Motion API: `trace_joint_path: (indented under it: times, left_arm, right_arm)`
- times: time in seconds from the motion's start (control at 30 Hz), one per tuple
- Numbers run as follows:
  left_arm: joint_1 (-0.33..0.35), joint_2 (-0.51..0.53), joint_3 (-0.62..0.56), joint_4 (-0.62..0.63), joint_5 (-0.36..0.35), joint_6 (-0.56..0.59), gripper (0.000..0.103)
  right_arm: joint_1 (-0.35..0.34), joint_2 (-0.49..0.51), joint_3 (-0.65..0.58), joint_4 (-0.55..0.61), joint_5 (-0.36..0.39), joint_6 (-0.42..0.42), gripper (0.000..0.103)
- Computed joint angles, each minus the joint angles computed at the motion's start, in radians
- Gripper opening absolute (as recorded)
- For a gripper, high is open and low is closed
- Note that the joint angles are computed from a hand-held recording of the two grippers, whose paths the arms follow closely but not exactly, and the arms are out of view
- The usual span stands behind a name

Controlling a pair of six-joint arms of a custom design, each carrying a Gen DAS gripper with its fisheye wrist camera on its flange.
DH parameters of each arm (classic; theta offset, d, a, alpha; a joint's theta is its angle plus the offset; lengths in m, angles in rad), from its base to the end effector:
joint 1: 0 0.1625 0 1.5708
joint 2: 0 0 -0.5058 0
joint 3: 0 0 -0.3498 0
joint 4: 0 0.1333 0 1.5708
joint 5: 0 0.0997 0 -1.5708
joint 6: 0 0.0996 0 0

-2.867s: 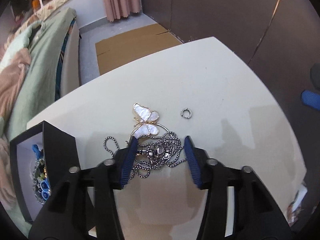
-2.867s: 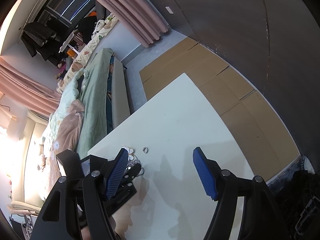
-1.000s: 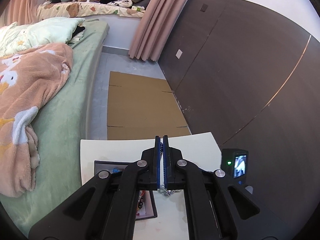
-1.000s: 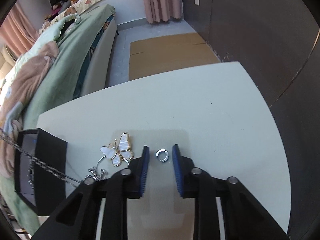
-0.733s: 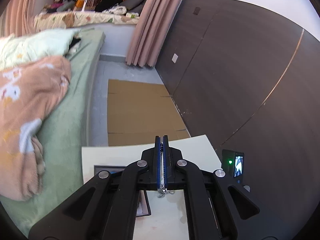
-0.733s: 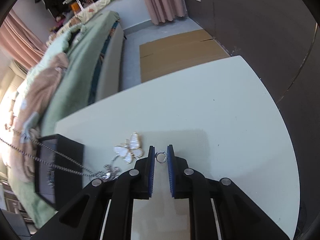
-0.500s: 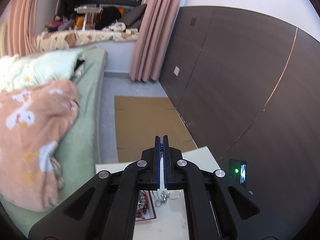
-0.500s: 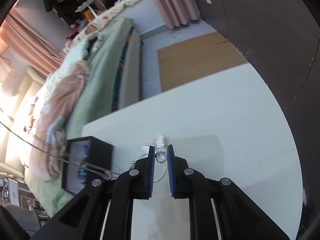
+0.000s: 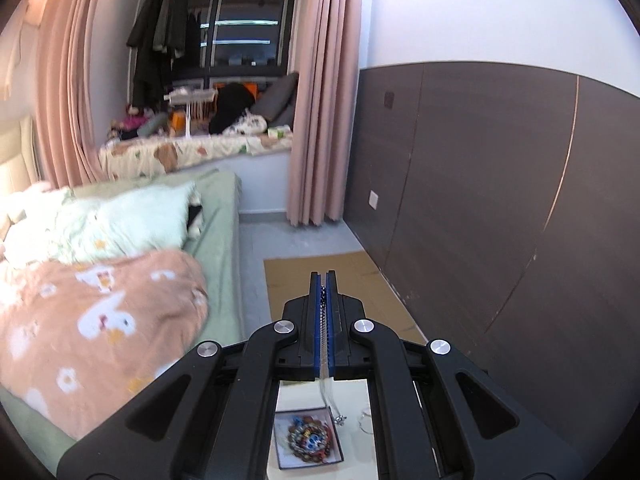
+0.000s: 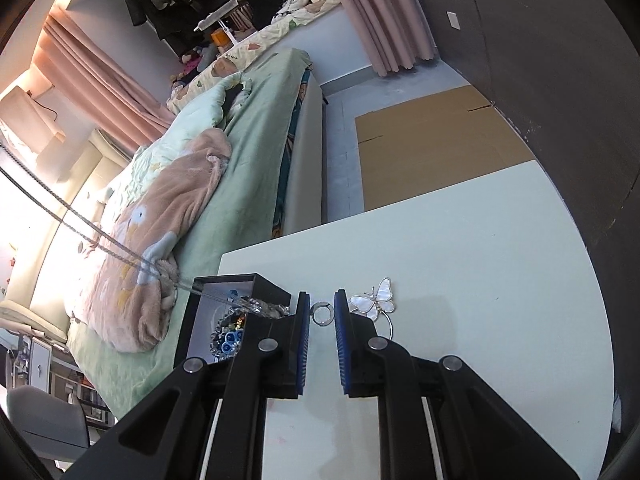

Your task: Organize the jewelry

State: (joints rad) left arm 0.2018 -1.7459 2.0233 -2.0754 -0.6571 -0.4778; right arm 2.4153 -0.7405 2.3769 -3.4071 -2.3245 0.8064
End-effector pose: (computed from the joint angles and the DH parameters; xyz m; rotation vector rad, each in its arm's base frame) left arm -0.3093 -0.2798 0.5280 0.9568 2.3305 -1.1592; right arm 0.3891 -0.2585 0.1033 -0.0539 -2.6156 0.9381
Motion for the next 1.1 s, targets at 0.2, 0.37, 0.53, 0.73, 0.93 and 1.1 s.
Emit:
trace_joint_path:
  times: [0.2,0.37,0.53,0.73,0.93,1.1]
  left_arm:
    - [-0.032,0.012,-0.059,0.055,0.041,0.004,0.003]
    - [-0.030,0.010,-0.064,0.083,0.055,-0.006,0.003]
    - [-0.010,0.001,-0.067,0.096,0.062,-0.014,0.003]
    - [-0.016,-0.012,-0.088,0.130,0.095,-0.022,0.003]
    - [-0.014,-0.014,-0.084,0.133,0.094,-0.016,0.003]
    - [0.012,-0.017,-0.046,0.100,0.068,-0.014,0.003]
  right_arm:
    - [0.000,-0.004,0.016,-0.022,-0.002,-0.003,0.013]
    - [0.005,-0.004,0.017,-0.025,0.001,-0.008,0.013]
    - [0.009,-0.001,0.008,-0.020,0.005,-0.018,0.013]
    - [0.004,0.004,-0.001,-0.008,0.012,-0.023,0.013]
    - [0.000,0.017,-0.015,0.004,0.016,-0.024,0.013]
    - [0.004,0.015,-0.012,0.010,0.005,-0.011,0.013]
